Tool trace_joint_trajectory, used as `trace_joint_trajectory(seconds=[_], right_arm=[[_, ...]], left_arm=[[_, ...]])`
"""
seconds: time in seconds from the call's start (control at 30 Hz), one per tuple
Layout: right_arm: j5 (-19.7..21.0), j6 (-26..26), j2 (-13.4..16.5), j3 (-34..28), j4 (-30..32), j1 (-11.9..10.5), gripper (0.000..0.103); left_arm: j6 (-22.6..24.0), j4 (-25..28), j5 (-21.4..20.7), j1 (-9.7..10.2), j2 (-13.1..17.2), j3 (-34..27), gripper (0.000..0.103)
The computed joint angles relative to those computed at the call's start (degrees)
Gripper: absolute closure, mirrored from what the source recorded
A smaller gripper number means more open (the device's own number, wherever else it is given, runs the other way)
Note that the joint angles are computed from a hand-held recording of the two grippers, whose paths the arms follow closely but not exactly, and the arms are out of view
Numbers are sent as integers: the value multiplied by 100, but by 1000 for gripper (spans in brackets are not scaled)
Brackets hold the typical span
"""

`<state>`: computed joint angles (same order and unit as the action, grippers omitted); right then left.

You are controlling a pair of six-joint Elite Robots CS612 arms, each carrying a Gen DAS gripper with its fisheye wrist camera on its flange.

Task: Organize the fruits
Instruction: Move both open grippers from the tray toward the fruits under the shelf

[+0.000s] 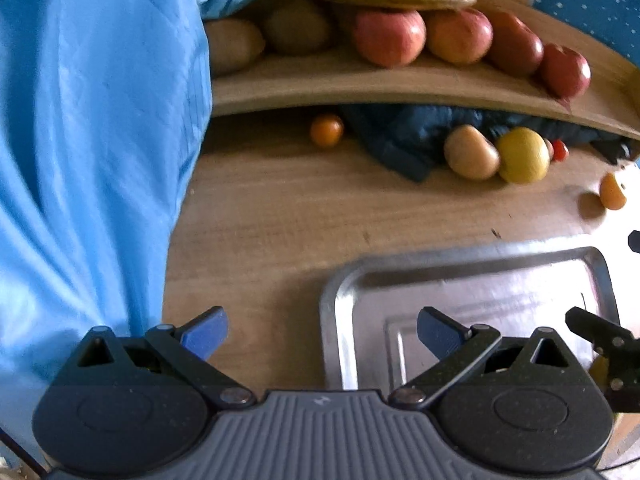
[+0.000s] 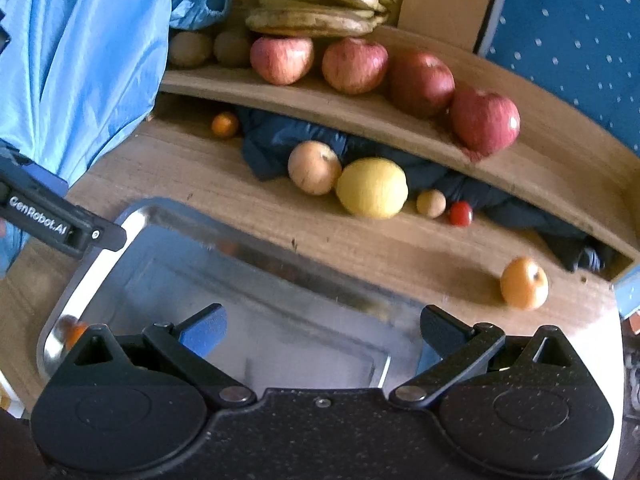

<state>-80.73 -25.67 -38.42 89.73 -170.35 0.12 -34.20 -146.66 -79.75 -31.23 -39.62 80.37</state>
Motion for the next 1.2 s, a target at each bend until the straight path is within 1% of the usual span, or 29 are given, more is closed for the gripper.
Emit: trace_joint_trajectory(seconds=[0.2, 0.3, 0.47, 0.67, 0.73, 0.83, 0.93, 1.1, 1.2], right_arm=[[-60, 31, 162, -412, 270, 37, 1], [-54, -47, 249, -588, 270, 61, 1], [-294, -351, 420, -843, 136, 151, 1], [-398, -334, 589, -1083, 128, 228, 1], [-503, -381, 654, -1140, 7, 271, 1], [-810, -520, 769, -1201, -345, 358, 1], [-929, -568, 850, -1259, -501, 397, 1], [-916, -594, 918, -1345, -439, 411, 1], [-836, -654, 950, -1381, -440, 410, 1]], left_arm=[[115, 103, 28, 119, 233, -346, 1], [124, 101, 65, 160, 326, -482, 1], [88, 137, 140, 224, 453, -692, 1], [99, 219, 186, 278, 624, -987, 1], [165, 229, 145, 294, 684, -1076, 1], [297, 267, 57, 321, 771, -1205, 1], [343, 318, 8, 350, 852, -1322, 1], [399, 387, 14, 396, 970, -1505, 1], [384, 347, 61, 421, 1043, -1596, 1]])
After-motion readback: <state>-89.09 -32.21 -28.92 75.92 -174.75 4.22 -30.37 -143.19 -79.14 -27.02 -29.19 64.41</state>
